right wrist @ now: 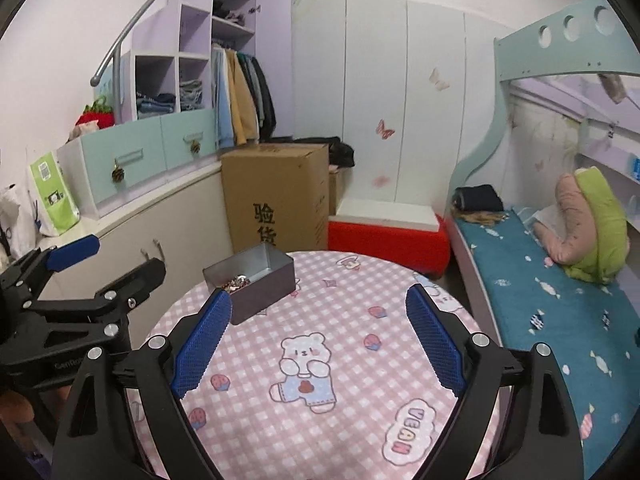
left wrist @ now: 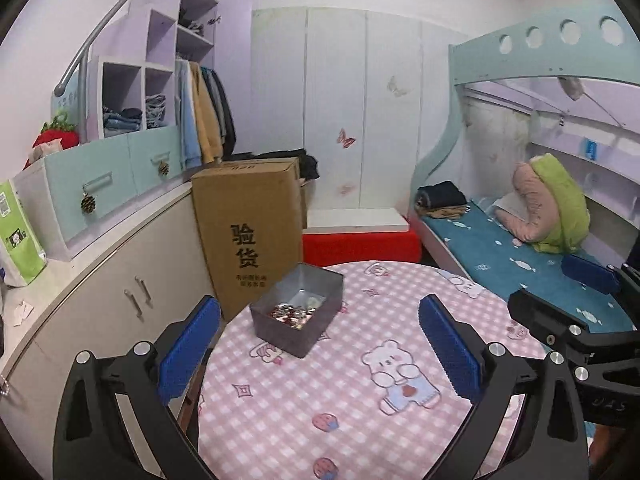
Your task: Organize jewelry
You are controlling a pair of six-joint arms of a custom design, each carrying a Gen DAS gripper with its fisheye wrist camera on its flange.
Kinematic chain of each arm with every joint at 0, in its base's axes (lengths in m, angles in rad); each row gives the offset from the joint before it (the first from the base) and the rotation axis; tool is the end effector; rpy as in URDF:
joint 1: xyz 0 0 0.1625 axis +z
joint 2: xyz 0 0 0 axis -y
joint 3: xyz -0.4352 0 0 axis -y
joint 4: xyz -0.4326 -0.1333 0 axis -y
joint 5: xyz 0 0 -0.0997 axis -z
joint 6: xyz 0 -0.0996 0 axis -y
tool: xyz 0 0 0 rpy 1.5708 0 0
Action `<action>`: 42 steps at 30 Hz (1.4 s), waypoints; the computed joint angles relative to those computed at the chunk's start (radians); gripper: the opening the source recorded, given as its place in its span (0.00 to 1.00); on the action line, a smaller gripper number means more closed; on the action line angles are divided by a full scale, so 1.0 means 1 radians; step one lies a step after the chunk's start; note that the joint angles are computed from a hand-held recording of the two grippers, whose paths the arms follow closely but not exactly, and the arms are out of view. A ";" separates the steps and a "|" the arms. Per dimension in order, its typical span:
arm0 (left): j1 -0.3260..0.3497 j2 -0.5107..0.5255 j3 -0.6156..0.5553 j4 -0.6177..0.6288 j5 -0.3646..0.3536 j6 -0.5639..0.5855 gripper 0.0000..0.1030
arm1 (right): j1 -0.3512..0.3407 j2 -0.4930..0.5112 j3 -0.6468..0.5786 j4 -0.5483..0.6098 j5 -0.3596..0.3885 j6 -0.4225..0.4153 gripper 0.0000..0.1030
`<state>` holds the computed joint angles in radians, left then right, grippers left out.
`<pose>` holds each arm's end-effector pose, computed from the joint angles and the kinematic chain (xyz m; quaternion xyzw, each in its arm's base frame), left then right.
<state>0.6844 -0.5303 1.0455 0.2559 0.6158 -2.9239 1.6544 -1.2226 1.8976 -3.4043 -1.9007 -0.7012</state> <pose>-0.4250 -0.6238 0.0579 0.2767 0.7904 -0.4655 0.2864 0.1518 -0.6019 0.3548 0.2326 -0.7971 0.4727 0.2950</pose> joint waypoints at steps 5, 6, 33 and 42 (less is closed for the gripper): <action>-0.029 -0.037 0.080 -0.091 -0.011 0.049 0.94 | 0.007 -0.021 0.042 -0.069 0.001 -0.009 0.84; -0.033 -0.043 0.091 -0.107 -0.013 0.060 0.94 | 0.008 -0.024 0.048 -0.082 0.000 -0.015 0.84; -0.053 -0.032 0.104 -0.169 -0.015 0.111 0.94 | -0.003 -0.040 0.081 -0.148 0.003 -0.015 0.84; -0.046 -0.025 0.094 -0.162 0.000 0.100 0.94 | -0.009 -0.044 0.079 -0.142 0.006 -0.014 0.84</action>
